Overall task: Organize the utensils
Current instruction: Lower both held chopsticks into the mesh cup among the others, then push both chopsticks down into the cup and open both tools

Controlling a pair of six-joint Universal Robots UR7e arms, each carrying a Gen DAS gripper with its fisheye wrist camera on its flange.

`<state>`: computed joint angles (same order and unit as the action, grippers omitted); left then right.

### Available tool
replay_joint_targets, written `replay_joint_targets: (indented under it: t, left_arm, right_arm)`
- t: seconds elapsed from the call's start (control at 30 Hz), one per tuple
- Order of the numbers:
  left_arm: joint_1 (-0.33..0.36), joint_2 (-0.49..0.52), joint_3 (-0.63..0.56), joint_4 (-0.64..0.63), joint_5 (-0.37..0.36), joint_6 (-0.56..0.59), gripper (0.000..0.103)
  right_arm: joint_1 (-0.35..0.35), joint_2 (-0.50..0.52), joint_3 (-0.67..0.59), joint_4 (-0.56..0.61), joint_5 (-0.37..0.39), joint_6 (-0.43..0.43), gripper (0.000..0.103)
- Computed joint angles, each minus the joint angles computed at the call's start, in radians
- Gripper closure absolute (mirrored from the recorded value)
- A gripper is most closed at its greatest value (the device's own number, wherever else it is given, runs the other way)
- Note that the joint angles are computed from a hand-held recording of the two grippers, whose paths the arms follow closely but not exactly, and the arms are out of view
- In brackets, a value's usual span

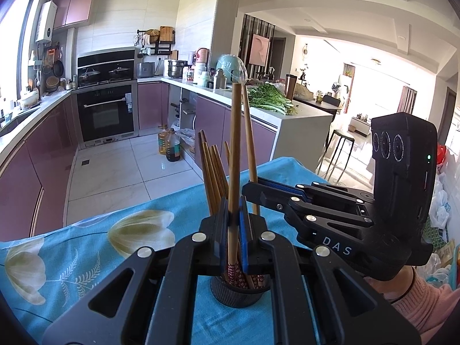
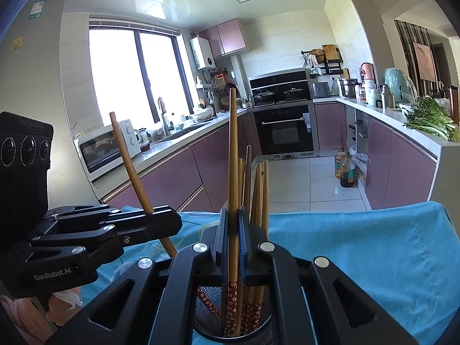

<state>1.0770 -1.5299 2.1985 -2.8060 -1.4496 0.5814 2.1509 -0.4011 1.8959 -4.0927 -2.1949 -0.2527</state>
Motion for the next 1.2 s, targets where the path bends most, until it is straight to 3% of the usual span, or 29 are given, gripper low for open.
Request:
replay_joint_targets:
  t: [1.2]
  left_arm:
    - [0.023, 0.041, -0.007, 0.031, 0.032, 0.007, 0.095]
  right_arm:
    - [-0.031, 0.002, 0.027, 0.013, 0.012, 0.028, 0.097]
